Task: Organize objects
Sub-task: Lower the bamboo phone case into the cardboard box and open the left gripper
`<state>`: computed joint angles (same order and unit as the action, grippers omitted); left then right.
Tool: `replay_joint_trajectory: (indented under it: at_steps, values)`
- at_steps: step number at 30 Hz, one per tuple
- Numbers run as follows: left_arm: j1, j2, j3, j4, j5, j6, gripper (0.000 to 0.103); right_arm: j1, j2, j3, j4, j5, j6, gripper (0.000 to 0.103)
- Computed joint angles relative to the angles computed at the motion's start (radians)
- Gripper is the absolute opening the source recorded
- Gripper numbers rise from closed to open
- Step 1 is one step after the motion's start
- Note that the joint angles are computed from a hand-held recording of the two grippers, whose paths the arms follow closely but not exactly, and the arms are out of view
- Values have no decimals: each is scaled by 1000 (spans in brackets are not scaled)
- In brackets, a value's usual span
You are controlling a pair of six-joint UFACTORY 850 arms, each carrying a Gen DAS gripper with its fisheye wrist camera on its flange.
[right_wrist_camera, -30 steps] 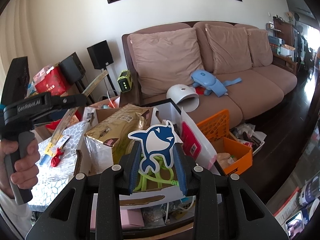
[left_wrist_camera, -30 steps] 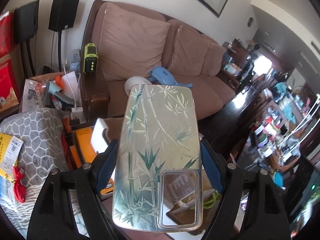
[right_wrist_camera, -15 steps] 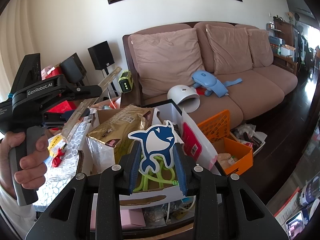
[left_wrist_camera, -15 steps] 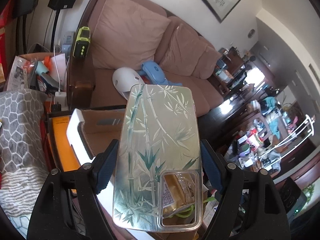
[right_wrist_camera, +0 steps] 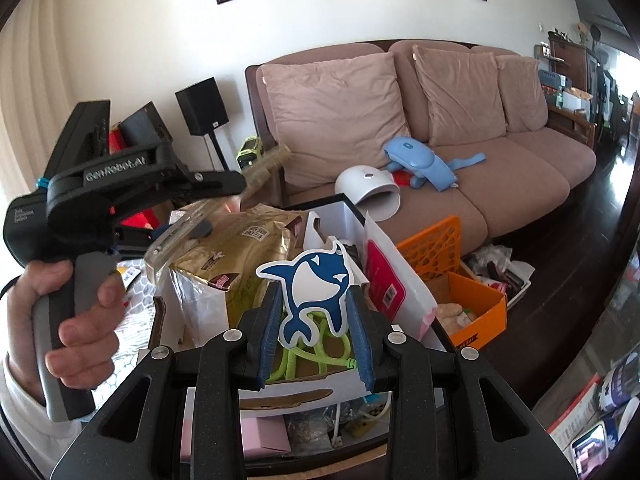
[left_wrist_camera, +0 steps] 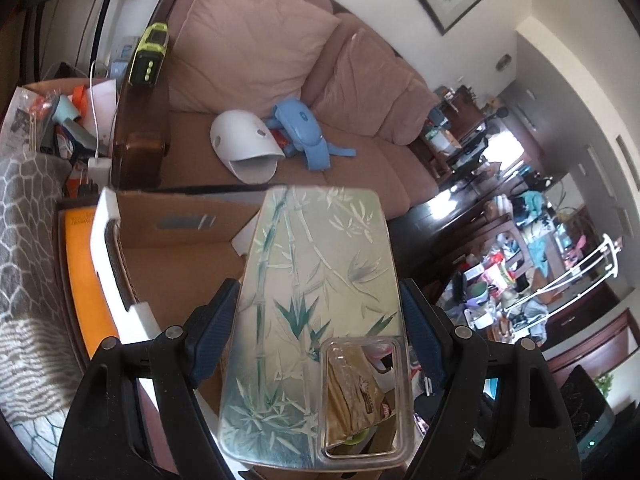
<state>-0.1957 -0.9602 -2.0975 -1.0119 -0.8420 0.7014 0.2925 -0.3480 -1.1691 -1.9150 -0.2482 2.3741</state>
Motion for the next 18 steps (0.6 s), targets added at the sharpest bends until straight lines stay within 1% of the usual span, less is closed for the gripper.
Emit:
replay_joint_trajectory:
  at_steps: [5,7,12,15,18]
  values:
    - [-7,1,11,7,10,-7,76,6,-6,-10,-49,15,40,33]
    - [-9,1,9,12,12,-11,76,10,-12,-17,-46,20,28,33]
    - [-10,-24,-41,36,-16,-55,76,13,-20,-25,-22,25,-2,33]
    - [-12,-19,-33,42,-1,-51,76,11,-20,-22,-30,21,12,33]
    - [-14,1,1,43,30,-27,76,8,-19,-19,-41,21,27,33]
